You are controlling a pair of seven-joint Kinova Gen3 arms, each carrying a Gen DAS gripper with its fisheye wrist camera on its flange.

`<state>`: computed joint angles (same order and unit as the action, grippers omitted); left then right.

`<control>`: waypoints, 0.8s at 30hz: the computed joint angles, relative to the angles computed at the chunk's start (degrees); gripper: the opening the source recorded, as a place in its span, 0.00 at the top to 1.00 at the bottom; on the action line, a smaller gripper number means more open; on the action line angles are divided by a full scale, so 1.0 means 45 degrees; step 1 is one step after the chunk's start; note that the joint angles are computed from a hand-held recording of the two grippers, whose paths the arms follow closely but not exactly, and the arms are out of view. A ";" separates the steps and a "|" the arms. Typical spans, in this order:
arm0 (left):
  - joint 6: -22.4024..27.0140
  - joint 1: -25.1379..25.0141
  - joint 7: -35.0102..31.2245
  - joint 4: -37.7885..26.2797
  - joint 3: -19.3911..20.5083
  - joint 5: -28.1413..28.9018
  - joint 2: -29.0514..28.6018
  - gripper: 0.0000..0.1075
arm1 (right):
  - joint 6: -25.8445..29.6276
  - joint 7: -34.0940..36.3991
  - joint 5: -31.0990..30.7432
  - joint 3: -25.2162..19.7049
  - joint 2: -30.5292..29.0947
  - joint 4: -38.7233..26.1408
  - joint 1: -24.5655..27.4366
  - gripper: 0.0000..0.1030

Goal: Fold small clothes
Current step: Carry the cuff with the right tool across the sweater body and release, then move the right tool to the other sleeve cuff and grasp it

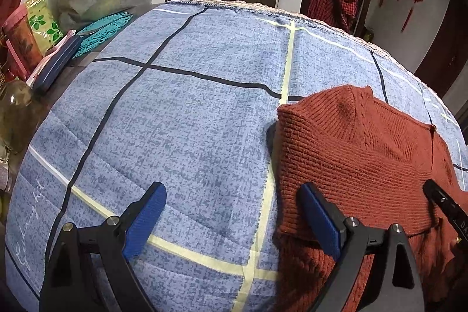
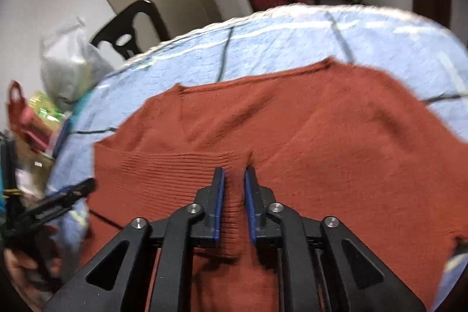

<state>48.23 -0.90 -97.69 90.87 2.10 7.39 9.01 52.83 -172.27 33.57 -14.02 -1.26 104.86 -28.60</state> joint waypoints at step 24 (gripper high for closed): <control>0.2804 -0.0108 -0.5015 0.1221 -0.0390 0.4575 -0.2799 0.13 | 0.4021 -0.1069 -0.0102 -0.2446 -0.2307 0.0452 -0.1070 0.57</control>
<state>60.85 -1.39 -120.26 96.37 0.34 27.98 -3.58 70.93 -177.07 33.11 -25.03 -11.64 106.90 -33.41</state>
